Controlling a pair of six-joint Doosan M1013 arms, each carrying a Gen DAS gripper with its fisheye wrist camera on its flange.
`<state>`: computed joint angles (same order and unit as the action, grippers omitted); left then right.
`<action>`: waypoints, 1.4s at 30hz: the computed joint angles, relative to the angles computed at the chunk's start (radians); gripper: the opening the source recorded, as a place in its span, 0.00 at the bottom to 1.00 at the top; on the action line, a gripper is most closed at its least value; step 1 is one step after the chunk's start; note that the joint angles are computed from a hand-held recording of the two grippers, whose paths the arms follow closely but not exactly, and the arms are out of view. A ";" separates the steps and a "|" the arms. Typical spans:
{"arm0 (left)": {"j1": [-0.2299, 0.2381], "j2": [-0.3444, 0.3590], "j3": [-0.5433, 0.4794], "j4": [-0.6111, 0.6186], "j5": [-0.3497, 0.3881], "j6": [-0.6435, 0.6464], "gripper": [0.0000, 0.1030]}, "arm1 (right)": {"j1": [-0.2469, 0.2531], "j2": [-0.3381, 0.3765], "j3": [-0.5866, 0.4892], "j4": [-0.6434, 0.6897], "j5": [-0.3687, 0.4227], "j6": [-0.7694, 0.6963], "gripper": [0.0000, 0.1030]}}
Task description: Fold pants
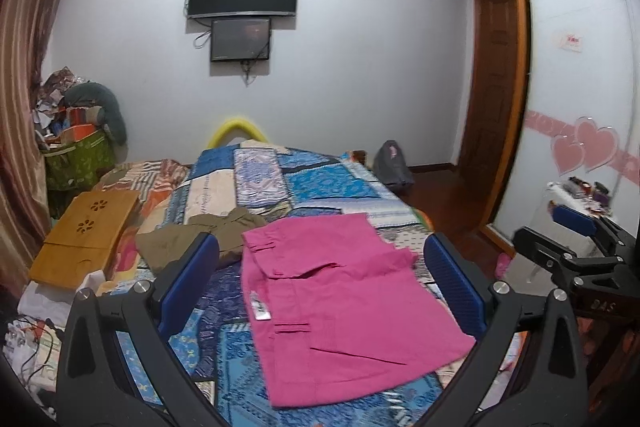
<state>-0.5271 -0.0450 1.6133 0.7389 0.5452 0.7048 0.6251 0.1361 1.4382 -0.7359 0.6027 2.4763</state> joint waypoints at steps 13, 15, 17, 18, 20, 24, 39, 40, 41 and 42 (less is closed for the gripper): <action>0.120 0.163 -0.121 -0.126 0.064 0.175 1.00 | -0.110 0.096 -0.072 0.157 0.114 -0.129 1.00; 0.136 0.201 -0.149 -0.120 0.077 0.182 1.00 | -0.124 0.122 -0.105 0.182 0.119 -0.184 1.00; 0.157 0.239 -0.187 -0.173 0.096 0.253 1.00 | -0.143 0.148 -0.132 0.212 0.109 -0.236 1.00; 0.168 0.259 -0.208 -0.218 0.104 0.307 1.00 | -0.150 0.160 -0.147 0.226 0.108 -0.255 1.00; 0.187 0.293 -0.241 -0.285 0.115 0.383 1.00 | -0.166 0.183 -0.172 0.271 0.093 -0.309 1.00; 0.210 0.358 -0.291 -0.320 0.132 0.445 0.98 | -0.194 0.242 -0.236 0.373 0.090 -0.440 1.00; 0.286 0.587 -0.522 -0.435 0.280 0.593 0.74 | -0.268 0.499 -0.563 0.731 0.229 -0.841 0.80; 0.291 0.602 -0.539 -0.459 0.294 0.614 0.73 | -0.269 0.516 -0.590 0.744 0.245 -0.855 0.79; 0.295 0.615 -0.553 -0.481 0.305 0.632 0.71 | -0.272 0.538 -0.620 0.766 0.263 -0.878 0.76; 0.300 0.627 -0.565 -0.507 0.317 0.652 0.69 | -0.274 0.559 -0.653 0.779 0.288 -0.893 0.73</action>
